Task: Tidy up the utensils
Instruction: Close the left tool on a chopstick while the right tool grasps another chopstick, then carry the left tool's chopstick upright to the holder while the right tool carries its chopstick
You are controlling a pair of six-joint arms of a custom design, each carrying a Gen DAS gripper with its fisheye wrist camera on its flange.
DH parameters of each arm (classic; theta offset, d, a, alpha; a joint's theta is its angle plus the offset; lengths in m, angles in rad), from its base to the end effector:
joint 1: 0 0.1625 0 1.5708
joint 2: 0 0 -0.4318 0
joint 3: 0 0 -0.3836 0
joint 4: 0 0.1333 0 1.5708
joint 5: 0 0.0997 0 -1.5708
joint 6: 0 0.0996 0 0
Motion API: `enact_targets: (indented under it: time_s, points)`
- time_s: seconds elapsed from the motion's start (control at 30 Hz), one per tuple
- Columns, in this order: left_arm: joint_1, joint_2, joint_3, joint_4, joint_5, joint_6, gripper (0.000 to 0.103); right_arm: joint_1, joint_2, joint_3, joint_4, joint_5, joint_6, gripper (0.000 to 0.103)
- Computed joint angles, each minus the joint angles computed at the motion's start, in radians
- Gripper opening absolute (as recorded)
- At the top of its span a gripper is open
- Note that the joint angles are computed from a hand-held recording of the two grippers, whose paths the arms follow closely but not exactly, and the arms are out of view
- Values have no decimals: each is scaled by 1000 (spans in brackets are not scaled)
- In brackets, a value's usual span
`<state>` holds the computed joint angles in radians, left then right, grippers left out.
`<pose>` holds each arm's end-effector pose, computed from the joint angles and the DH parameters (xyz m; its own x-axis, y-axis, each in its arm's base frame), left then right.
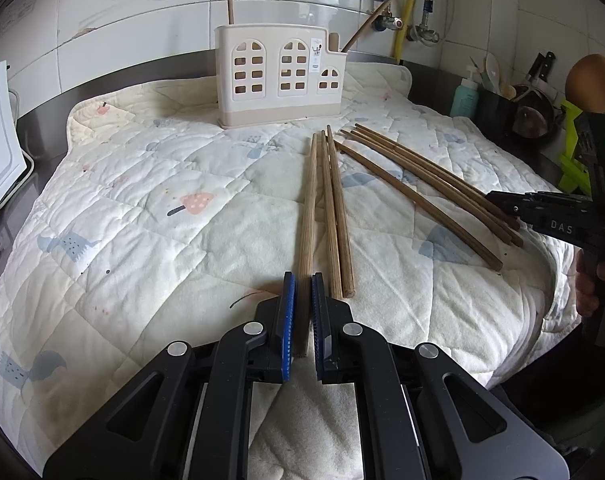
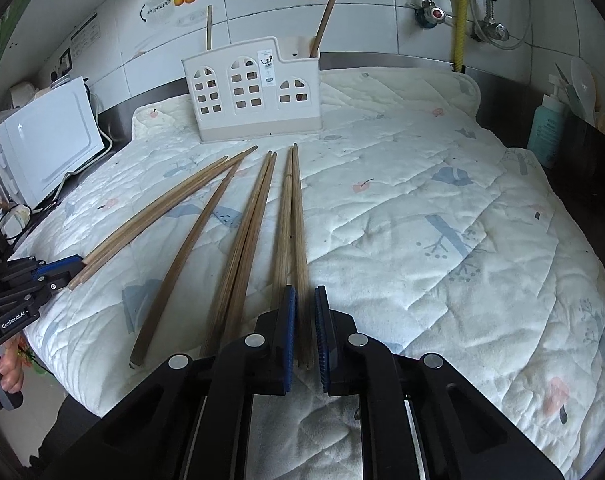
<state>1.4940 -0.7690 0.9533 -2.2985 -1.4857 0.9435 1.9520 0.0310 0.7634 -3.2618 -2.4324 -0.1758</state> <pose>0.0781 -0.8325 0.3591 -0.5319 0.7101 -0.4613 0.8456 0.4745 -0.2446 0.3561 -0.7334 -0.0872 -0.7717 0.2019 0.6031 -0.3730 0.6244 -0.6863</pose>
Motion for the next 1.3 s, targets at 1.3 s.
enact_targets:
  time_s: [1.3]
  points:
    - [-41, 50, -262, 175, -158, -111, 6, 110, 56, -371, 52, 24, -260, 6]
